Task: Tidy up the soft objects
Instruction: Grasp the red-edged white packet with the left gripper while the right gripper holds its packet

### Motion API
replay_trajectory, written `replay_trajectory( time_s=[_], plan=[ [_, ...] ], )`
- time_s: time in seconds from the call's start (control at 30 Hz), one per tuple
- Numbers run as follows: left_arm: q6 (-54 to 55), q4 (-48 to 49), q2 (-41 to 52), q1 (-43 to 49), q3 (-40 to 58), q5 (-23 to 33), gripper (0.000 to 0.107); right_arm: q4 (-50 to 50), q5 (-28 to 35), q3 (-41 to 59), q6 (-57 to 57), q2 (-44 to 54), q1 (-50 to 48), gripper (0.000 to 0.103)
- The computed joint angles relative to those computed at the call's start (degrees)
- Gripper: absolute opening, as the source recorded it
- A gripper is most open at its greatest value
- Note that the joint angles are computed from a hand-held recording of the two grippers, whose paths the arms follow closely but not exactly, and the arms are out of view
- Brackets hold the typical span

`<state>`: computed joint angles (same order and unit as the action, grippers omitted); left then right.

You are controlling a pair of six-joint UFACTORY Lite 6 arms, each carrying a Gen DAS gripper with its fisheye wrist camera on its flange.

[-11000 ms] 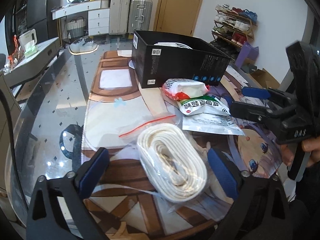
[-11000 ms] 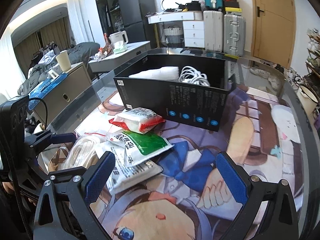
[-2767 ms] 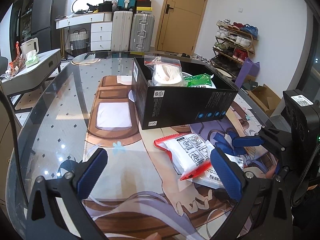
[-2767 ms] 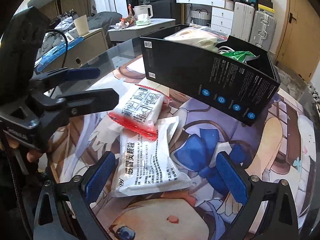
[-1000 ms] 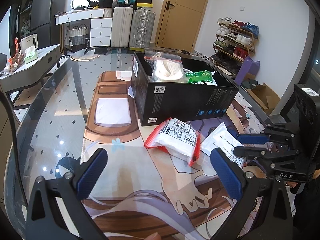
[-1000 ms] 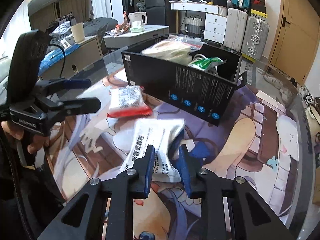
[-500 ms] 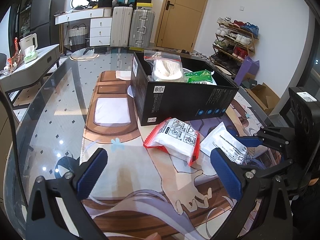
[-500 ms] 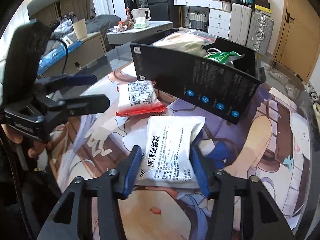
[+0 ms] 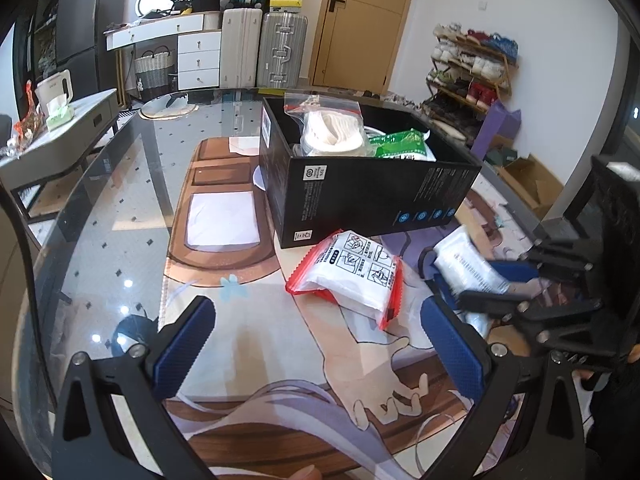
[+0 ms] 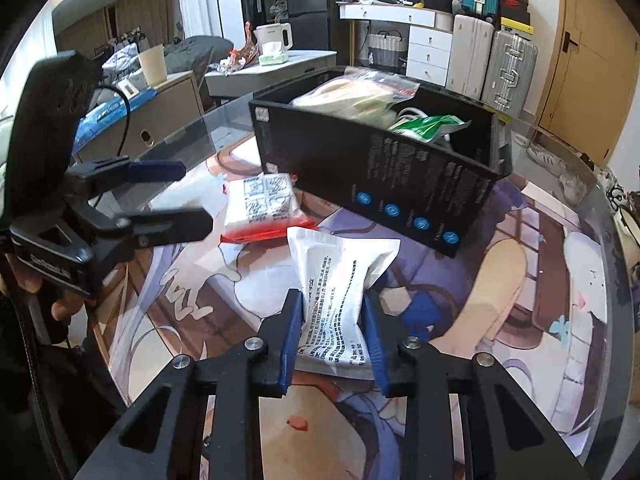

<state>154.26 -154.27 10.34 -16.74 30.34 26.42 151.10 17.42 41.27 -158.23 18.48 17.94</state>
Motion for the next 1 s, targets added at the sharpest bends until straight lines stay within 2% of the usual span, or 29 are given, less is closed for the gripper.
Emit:
replay_trajectory(
  time_s=[0.2,0.27,0.57,0.63,0.67,0.7,0.8,1.0],
  plan=[
    [5.28,-5.05,3.12,-3.87,4.84,-6.12,0.103,-7.15,2.39,-1.19,6.67,-2.13,-3.28,0.03],
    [4.1,-3.5,4.36,-4.22,6.53,-7.62,0.103,-7.78,2.5,-1.3,7.38,-2.52,-3.77,0.03],
    [12.51,-10.69,9.13,-7.88,13.04,-12.68,0.101,-8.66,3.09,-1.69,8.09,-3.03,-4.52,0.03],
    [12.86,-10.65,9.52,-8.09,13.54,-12.85,0.092,-8.81,3.28,-1.99,8.21,-3.3,-4.72,0.03],
    [12.07,-9.82,9.45,-8.04,13.61,-13.0,0.083,-9.02,3.35,-2.06,8.4,-3.37,-4.82,0.03],
    [10.24,-7.87,9.54,-7.83,13.66,-12.92,0.07,-9.09,3.36,-2.28,8.48,-3.65,-4.87,0.03],
    [4.08,0.04,7.68,-6.86,11.59,-10.2,0.053,-9.13,3.63,-2.62,8.54,-4.03,-5.08,0.03],
    [0.28,3.99,4.93,-5.51,8.72,-7.64,0.05,-8.58,3.91,-3.3,8.18,-5.25,-5.3,0.03]
  ],
)
